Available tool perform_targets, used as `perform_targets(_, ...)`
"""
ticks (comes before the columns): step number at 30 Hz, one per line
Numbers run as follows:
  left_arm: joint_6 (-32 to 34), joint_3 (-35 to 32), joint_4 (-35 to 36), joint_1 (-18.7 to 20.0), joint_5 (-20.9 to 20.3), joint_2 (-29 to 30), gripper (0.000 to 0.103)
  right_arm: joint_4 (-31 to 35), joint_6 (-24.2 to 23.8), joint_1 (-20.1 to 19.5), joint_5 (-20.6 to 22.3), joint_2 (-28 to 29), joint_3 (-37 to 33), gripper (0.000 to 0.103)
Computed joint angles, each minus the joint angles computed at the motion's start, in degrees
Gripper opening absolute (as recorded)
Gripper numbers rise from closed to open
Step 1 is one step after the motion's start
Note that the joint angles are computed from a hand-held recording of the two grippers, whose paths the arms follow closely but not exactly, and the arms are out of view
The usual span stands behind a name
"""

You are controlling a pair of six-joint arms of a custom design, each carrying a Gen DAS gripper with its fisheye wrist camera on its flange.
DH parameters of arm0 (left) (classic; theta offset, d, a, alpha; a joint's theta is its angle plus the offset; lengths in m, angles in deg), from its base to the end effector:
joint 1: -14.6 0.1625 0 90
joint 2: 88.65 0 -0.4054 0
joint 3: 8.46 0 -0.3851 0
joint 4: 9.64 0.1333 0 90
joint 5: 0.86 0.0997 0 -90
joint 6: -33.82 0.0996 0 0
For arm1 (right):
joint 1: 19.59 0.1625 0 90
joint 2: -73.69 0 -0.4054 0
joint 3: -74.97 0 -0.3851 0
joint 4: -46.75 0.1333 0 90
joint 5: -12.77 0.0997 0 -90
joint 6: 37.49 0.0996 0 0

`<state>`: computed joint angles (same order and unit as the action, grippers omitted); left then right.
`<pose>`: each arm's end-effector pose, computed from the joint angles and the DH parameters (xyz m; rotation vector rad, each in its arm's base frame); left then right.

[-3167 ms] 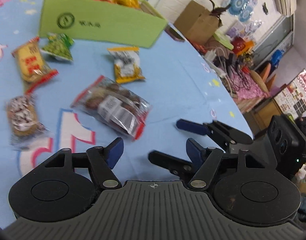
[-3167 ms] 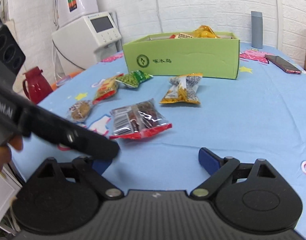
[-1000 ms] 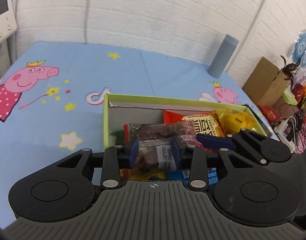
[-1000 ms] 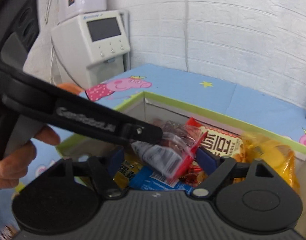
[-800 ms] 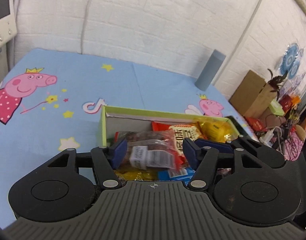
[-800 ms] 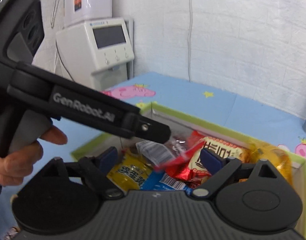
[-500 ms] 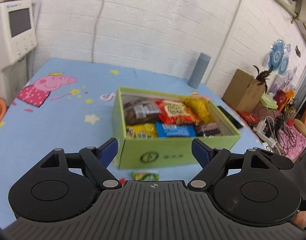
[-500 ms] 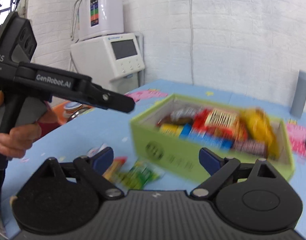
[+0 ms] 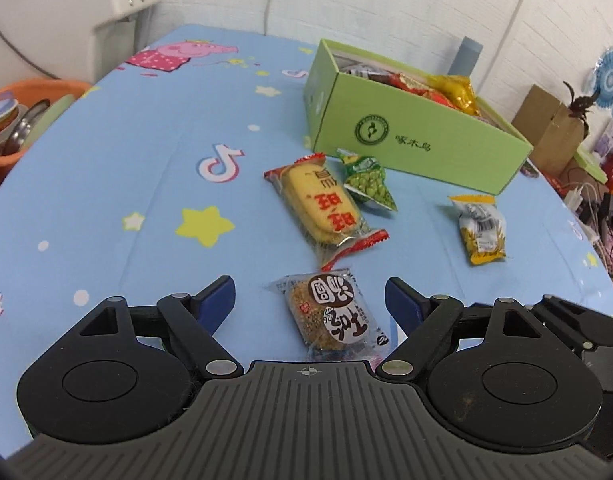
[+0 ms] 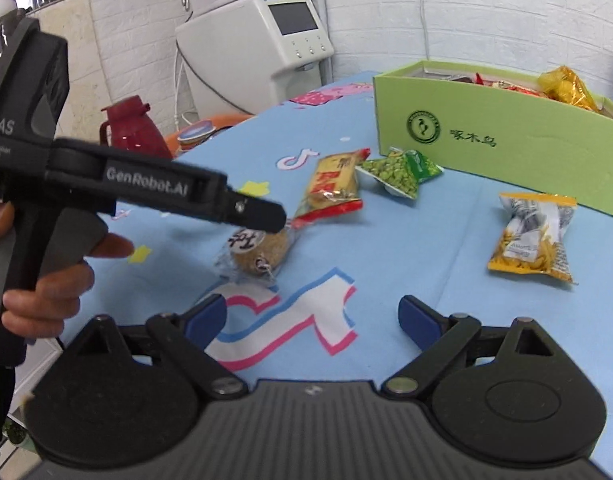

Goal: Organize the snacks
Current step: 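Move the left tool over the round cookie packet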

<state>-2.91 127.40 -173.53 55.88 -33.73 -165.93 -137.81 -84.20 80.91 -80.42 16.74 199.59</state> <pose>-0.1578 -0.4272 0.2035 0.0743 2.3524 -1.0988 0.2170 -0.4696 0.1025 1.3608 -2.5353 0.6289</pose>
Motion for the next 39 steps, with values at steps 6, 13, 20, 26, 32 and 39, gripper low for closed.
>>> perform_targets(6, -0.5, -0.6, -1.1, 1.2, -0.2, 1.5, 0.074, -8.5, -1.5, 0.8, -8.2, 3.2, -6.4, 0.093)
perform_targets(13, -3.1, -3.2, 4.5, 1.0, 2.8, 3.9, 0.075, -0.8, 0.4, -0.8, -12.9, 9.7, -18.5, 0.093)
perform_targets(20, -3.6, -3.8, 6.5, 0.6, 3.5, 4.9, 0.075, -2.1, -0.6, -1.1, -11.7, 10.5, -18.1, 0.094)
perform_targets(26, -4.8, -3.7, 7.0, 0.1, 3.2, 5.0, 0.075, 0.3, -1.1, -0.7, -11.6, 11.0, -19.8, 0.094)
perform_targets(32, -5.7, -3.7, 8.7, -0.5, 4.1, 5.6, 0.075, -0.1, -1.4, -0.9, -10.7, 11.0, -19.4, 0.094)
perform_targets(39, 0.3, -4.6, 4.1, -1.0, 3.8, 9.2, 0.064, -0.6, -2.2, -1.5, -10.1, 8.6, -16.2, 0.094)
